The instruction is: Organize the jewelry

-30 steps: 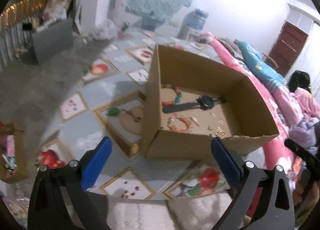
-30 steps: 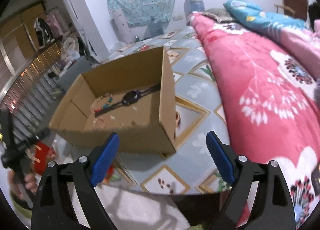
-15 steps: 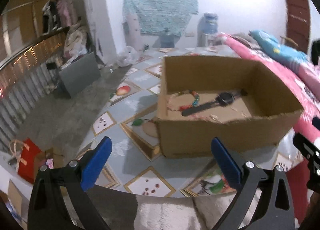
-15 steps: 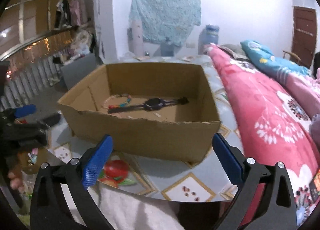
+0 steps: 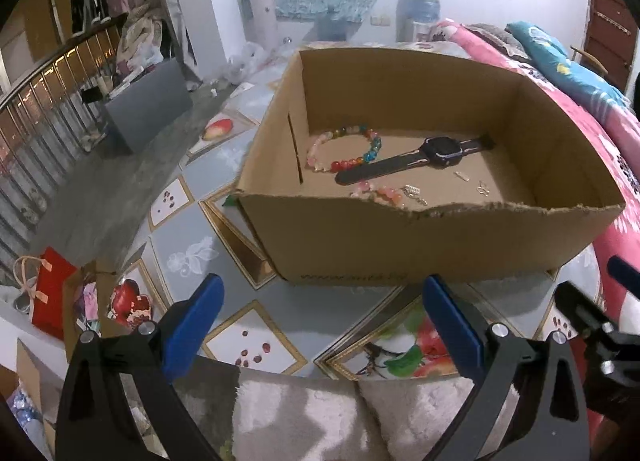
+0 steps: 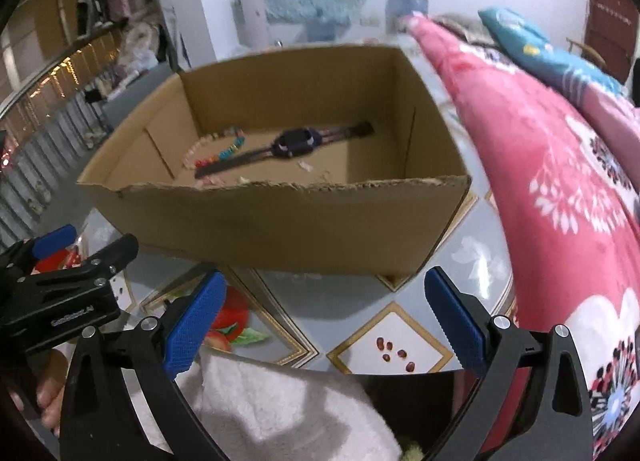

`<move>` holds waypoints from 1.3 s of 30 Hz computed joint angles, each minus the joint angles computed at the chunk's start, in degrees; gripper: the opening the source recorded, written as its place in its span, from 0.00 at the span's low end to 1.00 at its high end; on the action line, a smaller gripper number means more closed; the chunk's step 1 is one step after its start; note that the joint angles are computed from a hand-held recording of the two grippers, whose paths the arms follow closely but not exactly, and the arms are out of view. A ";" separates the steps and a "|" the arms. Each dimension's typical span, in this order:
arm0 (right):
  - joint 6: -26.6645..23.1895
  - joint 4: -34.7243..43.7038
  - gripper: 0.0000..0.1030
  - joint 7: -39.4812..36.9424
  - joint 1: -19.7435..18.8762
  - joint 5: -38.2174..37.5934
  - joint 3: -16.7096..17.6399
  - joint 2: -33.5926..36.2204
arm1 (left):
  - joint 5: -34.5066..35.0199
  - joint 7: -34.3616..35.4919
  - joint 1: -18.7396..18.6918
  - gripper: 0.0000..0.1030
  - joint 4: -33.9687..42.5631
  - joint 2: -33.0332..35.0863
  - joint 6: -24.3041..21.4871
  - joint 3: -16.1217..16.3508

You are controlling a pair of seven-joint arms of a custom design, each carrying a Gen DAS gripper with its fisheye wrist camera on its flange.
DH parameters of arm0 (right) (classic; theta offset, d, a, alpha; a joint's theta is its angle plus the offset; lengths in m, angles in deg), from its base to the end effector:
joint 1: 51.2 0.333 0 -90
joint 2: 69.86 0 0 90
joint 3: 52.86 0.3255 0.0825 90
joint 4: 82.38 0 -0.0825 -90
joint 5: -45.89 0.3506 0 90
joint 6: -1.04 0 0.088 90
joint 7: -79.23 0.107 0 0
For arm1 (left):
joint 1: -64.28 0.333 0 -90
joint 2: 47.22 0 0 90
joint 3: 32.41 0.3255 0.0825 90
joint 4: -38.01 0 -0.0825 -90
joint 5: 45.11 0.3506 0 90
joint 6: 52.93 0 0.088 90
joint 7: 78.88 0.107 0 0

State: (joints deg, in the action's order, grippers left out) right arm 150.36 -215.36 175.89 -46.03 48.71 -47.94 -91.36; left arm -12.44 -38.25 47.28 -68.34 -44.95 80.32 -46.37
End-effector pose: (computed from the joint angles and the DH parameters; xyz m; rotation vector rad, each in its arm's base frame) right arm 0.4417 0.0828 0.5833 -1.8385 1.7825 -0.5165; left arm 0.5027 -0.2878 0.5638 -1.8413 1.8081 -0.5033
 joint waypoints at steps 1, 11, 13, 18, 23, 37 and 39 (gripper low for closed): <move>-0.60 0.53 0.92 0.25 -0.07 -0.10 0.11 0.34 | -0.45 0.19 -0.05 0.95 0.84 0.59 -0.49 -0.05; -3.70 3.37 0.92 1.66 0.10 -0.96 -0.35 1.95 | -2.44 1.43 -0.83 0.94 4.05 2.85 -2.64 0.12; -3.81 3.80 0.92 1.58 0.17 -1.02 -0.44 2.50 | -2.72 1.69 -0.93 0.94 4.33 3.13 -2.63 0.16; -3.96 4.77 0.92 2.11 -0.03 -2.08 -0.29 3.35 | -3.80 2.37 -0.98 0.94 4.37 3.51 -2.24 0.23; -3.71 5.03 0.92 3.06 -0.42 -4.00 -0.04 3.67 | -4.81 2.83 -0.90 0.94 4.32 3.66 -1.89 0.35; -4.54 6.04 0.92 3.05 0.09 -4.02 -0.52 4.42 | -4.21 2.37 -0.93 0.94 4.38 3.78 -2.17 0.51; -4.52 6.01 0.92 3.17 0.07 -4.21 -0.48 4.41 | -4.39 2.40 -0.91 0.94 4.41 3.77 -2.23 0.50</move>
